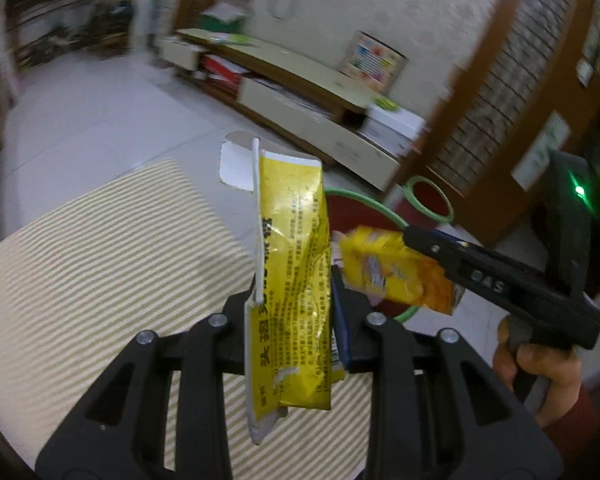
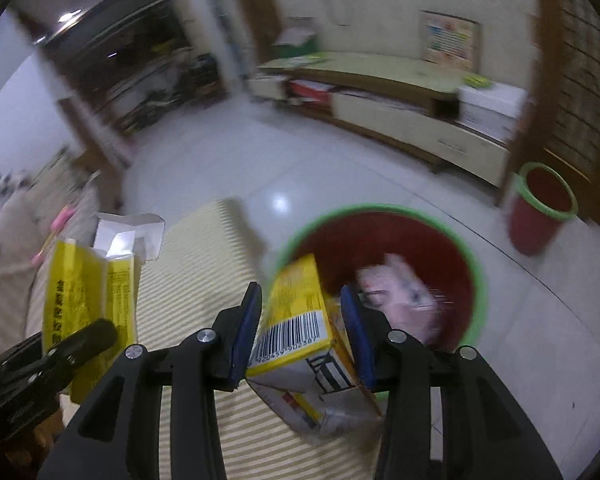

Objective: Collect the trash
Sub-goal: 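Open both tools over the bucket to drop the strips and juice box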

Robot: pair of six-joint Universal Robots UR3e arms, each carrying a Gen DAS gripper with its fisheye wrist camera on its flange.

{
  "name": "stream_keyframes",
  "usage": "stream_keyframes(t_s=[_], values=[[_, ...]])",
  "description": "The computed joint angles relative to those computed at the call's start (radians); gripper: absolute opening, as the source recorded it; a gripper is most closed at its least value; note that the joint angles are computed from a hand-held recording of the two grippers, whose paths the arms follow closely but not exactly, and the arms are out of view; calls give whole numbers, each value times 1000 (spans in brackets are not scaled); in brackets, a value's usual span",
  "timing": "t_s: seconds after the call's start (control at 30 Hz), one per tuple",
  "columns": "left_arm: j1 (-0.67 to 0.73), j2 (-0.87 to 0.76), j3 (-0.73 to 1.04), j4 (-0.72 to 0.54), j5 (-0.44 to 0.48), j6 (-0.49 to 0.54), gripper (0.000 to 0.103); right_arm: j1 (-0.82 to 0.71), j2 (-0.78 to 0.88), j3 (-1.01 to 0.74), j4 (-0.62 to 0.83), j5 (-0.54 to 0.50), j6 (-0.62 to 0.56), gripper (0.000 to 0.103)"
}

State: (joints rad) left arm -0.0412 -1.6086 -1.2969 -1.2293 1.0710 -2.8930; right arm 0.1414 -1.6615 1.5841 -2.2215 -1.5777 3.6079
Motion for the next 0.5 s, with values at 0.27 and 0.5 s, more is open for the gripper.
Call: stream_keyframes(t_s=[0.27, 0.5], values=[[-182, -281, 255, 90, 65, -77, 70, -203, -39, 159, -118, 123, -57, 42], [-156, -166, 119, 225, 123, -150, 97, -158, -68, 132, -113, 19, -44, 75]])
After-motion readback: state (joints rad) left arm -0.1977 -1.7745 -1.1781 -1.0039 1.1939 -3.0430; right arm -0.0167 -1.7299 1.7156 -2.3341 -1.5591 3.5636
